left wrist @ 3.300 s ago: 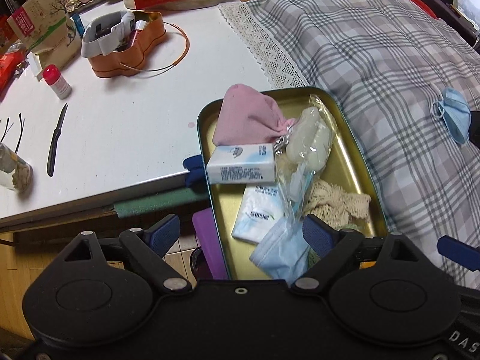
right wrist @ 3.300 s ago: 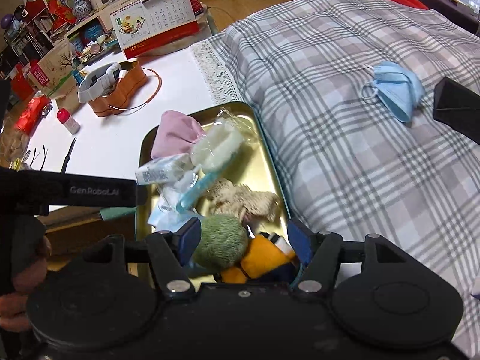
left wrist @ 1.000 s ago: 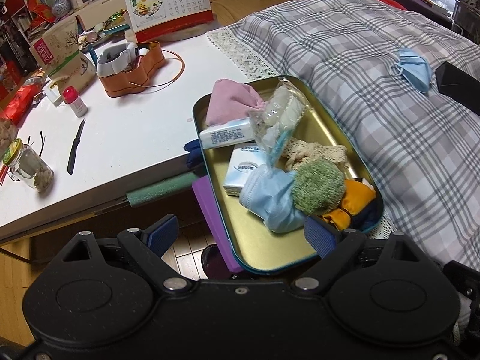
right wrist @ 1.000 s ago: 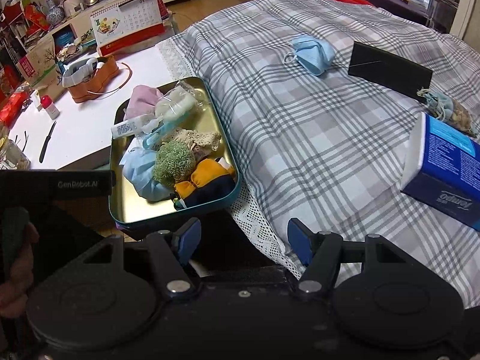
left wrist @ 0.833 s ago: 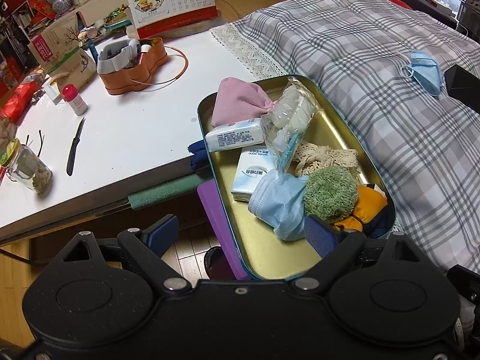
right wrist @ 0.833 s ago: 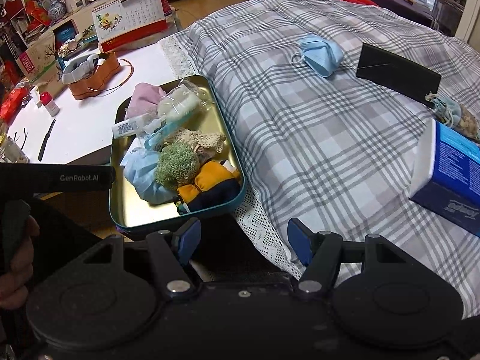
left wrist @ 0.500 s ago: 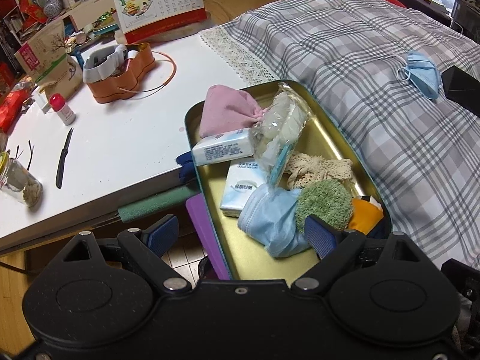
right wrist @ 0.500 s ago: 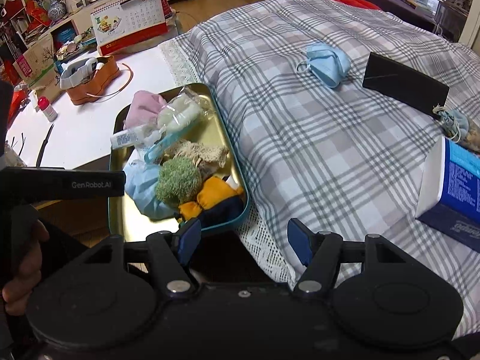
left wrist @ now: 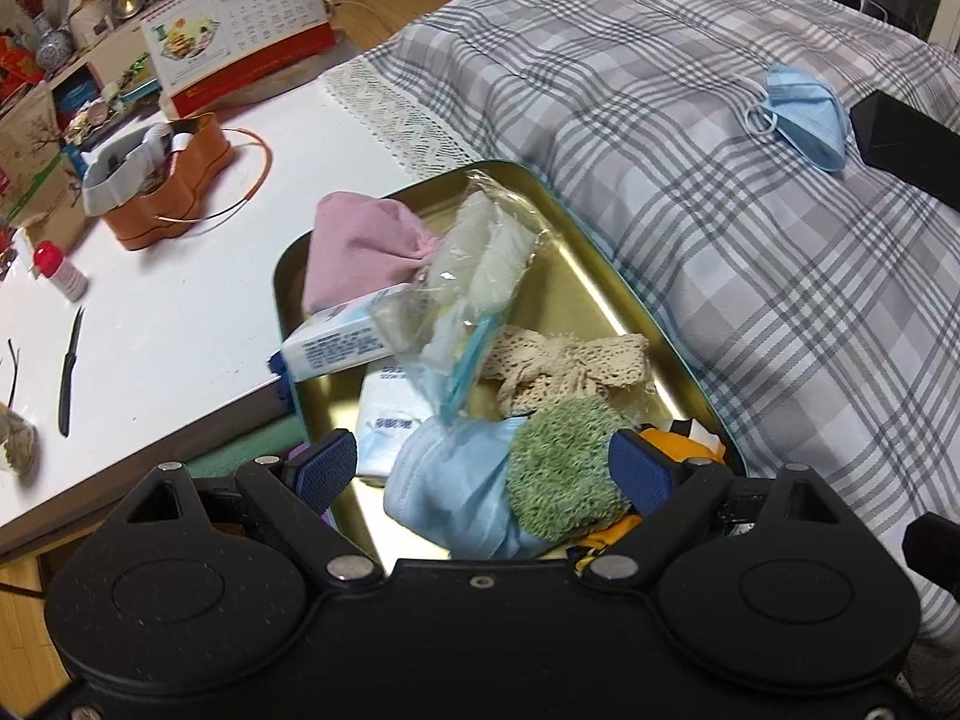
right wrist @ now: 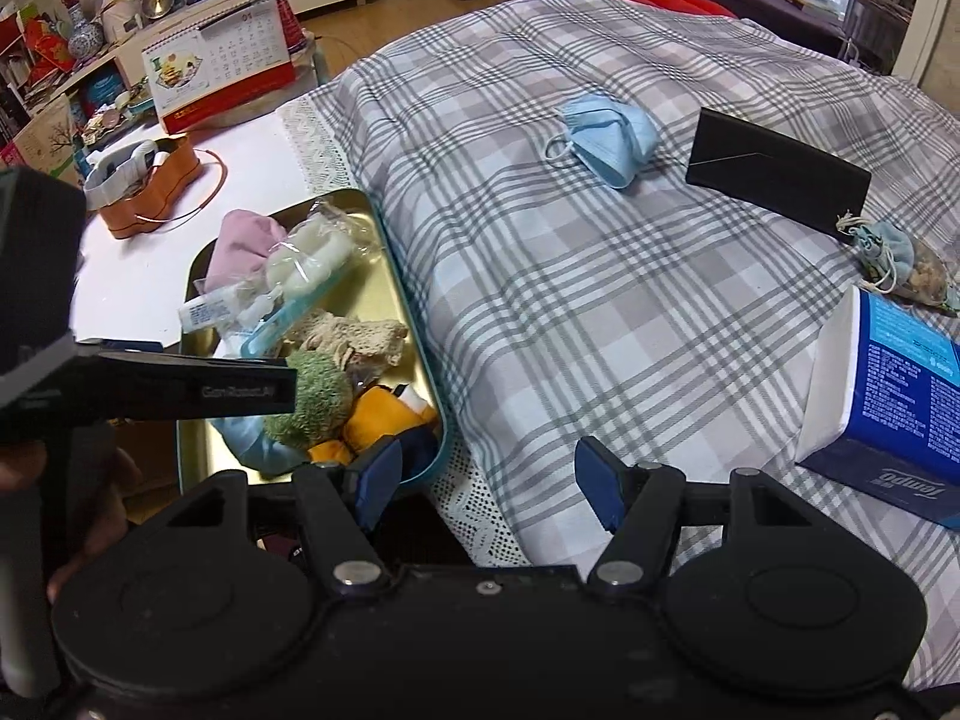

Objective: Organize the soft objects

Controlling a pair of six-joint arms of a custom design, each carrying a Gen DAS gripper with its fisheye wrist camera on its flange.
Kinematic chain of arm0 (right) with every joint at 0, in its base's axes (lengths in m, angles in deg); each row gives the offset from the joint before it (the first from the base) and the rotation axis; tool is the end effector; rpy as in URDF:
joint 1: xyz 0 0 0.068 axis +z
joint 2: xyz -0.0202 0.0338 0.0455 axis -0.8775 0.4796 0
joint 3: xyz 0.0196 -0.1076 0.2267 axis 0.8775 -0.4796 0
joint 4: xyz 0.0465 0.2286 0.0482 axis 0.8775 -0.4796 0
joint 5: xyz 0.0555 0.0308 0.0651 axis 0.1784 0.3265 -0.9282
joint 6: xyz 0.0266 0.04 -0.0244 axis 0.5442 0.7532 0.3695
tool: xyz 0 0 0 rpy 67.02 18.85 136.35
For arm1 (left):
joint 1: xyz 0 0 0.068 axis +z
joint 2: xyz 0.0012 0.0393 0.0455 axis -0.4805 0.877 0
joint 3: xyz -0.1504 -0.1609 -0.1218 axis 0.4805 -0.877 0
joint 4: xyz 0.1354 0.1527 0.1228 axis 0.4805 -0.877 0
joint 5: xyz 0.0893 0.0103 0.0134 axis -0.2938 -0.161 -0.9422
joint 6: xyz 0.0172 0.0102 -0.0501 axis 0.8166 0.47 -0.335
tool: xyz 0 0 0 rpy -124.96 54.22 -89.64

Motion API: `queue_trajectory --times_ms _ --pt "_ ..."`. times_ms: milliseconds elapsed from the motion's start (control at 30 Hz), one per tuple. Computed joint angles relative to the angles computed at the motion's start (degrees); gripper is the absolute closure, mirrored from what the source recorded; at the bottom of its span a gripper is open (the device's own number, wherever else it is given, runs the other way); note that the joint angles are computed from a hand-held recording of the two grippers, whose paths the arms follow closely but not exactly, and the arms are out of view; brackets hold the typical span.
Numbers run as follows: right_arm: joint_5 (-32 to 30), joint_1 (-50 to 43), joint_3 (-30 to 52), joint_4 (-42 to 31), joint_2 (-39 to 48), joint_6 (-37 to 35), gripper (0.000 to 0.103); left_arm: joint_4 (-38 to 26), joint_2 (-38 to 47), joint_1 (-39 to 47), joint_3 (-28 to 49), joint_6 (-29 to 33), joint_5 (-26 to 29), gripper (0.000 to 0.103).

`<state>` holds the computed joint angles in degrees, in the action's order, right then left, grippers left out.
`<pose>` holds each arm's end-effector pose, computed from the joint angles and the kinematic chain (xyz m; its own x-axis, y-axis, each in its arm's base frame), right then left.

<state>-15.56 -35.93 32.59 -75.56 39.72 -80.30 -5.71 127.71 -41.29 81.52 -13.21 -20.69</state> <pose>0.3407 0.1680 0.2670 -0.6544 -0.5628 -0.5051 -0.6603 0.7507 0.0190 0.3027 -0.0539 0.1984 -0.7242 -0.5014 -0.4735 -0.5828 0.8120 0.0314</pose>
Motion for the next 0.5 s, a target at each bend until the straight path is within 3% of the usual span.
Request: queue_trajectory --times_ms 500 --pt "3.26 -0.57 8.07 -2.31 5.40 0.81 0.040 6.25 4.92 1.12 -0.35 1.80 4.99 0.015"
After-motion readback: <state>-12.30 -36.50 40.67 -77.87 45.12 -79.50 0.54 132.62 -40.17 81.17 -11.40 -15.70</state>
